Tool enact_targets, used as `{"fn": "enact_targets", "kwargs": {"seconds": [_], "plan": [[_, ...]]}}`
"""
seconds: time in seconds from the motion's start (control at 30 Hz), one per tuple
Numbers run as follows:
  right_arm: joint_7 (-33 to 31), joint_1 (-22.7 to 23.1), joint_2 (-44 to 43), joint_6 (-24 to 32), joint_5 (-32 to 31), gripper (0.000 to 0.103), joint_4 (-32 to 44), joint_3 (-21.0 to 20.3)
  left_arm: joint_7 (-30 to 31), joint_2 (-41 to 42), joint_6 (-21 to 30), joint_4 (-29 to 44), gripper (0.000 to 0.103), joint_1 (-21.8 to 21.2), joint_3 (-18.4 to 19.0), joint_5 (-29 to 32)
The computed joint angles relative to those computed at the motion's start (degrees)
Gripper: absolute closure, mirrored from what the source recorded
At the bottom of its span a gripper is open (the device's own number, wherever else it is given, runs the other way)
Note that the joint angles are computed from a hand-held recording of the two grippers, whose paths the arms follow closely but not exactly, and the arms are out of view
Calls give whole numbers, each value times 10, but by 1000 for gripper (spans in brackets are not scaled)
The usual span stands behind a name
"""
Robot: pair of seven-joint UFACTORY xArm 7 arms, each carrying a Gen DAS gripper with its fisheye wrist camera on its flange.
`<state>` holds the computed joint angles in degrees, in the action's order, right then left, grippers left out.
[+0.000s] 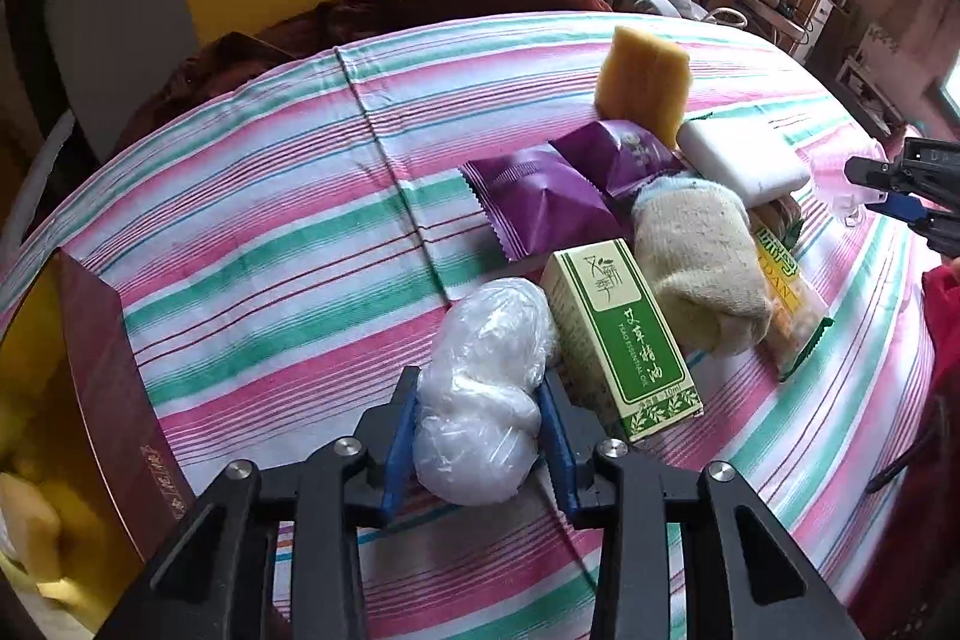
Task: Organize objects
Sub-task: 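Lift the pink cup with the right gripper while the left gripper grasps another wrapped ball, then place the wrapped ball and pink cup into the gold tray, opening both grippers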
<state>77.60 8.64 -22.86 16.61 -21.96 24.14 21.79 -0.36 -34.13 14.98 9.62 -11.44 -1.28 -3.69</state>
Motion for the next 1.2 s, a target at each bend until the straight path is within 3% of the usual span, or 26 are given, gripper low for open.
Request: {"fn": "enact_targets", "kwargs": {"seconds": [0.23, 0.43, 0.6, 0.73, 0.93, 1.1, 1.2], "plan": [[17, -23, -22, -49, -11, 72, -19, 16, 28, -113, 5, -48, 67, -25, 50, -32], [6, -39, -28, -79, -5, 72, -23, 37, 26, -269, 93, -85, 67, 2, 54, -46], [-11, -54, -30, -89, -12, 72, -15, 66, 26, -457, 231, -118, 67, 65, 60, -41], [-13, -75, -40, -90, -27, 72, -6, 100, 46, -574, 332, -130, 67, 142, 90, -33], [-17, -75, -57, -77, -38, 72, 5, 130, 121, -697, 476, -125, 67, 324, 178, -7], [-26, -34, -57, -52, -41, 72, 32, 144, 201, -682, 507, -103, 67, 467, 260, 16], [-21, -17, -39, -55, -48, 72, 61, 163, 241, -643, 493, -87, 67, 520, 294, 21]]}}
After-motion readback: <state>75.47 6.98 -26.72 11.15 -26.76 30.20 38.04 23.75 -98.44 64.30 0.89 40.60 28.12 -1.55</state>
